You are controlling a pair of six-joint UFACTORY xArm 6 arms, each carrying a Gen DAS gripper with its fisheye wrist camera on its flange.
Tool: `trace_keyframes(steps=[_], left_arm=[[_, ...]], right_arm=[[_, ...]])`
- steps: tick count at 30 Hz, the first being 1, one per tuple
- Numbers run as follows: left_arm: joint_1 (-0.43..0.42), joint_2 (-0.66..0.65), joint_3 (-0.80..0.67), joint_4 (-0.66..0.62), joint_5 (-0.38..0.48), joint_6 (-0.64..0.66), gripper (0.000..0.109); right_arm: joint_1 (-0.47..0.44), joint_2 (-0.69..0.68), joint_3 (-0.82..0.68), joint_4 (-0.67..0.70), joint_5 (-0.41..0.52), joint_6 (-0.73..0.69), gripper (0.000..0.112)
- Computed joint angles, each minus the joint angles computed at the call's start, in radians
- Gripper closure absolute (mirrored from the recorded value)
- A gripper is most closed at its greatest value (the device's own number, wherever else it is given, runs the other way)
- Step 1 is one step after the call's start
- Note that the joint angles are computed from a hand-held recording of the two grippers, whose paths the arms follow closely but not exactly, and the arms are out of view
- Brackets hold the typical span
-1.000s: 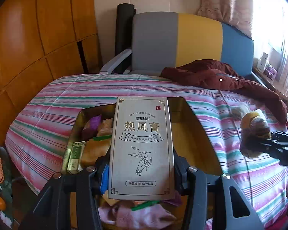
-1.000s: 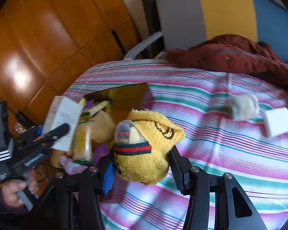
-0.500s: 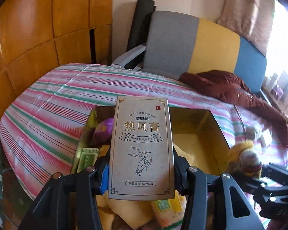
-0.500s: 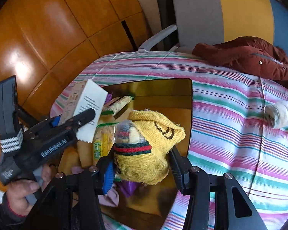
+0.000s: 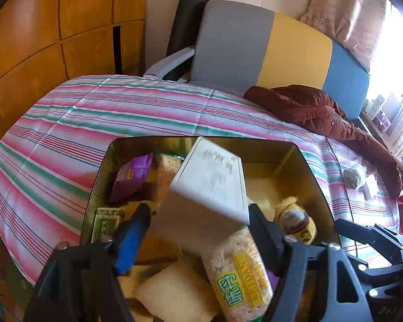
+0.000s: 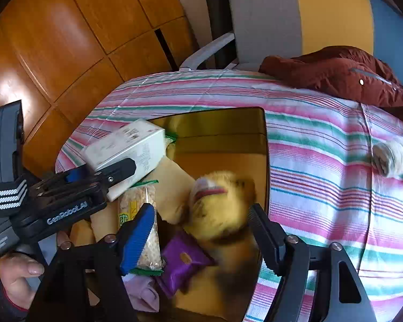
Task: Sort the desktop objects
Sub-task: 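Carry the white box and yellow sock into the gold tray and release both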
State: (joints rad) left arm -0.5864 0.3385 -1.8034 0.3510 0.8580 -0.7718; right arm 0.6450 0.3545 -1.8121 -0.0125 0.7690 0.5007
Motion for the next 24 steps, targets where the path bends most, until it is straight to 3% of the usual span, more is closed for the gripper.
trace_keyframes(steps=[5,15,24], left_arm=[[-0.017,-0.039,0.049,0.085,0.008,-0.053,0.031],[-0.052,-0.143,0.151,0.147,0.005,-0.109,0.031],[-0.119,-0.143,0.102,0.193,0.015,-0.086,0.031]], right_arm=[[-0.004,-0.068,0.103,-0.009,-0.057,0.033,0.027],[-0.015,-0.184,0.248,-0.054,-0.115,0.095,0.023],[-0.05,-0.28,0.351,-0.117,-0.101,0.152,0.02]])
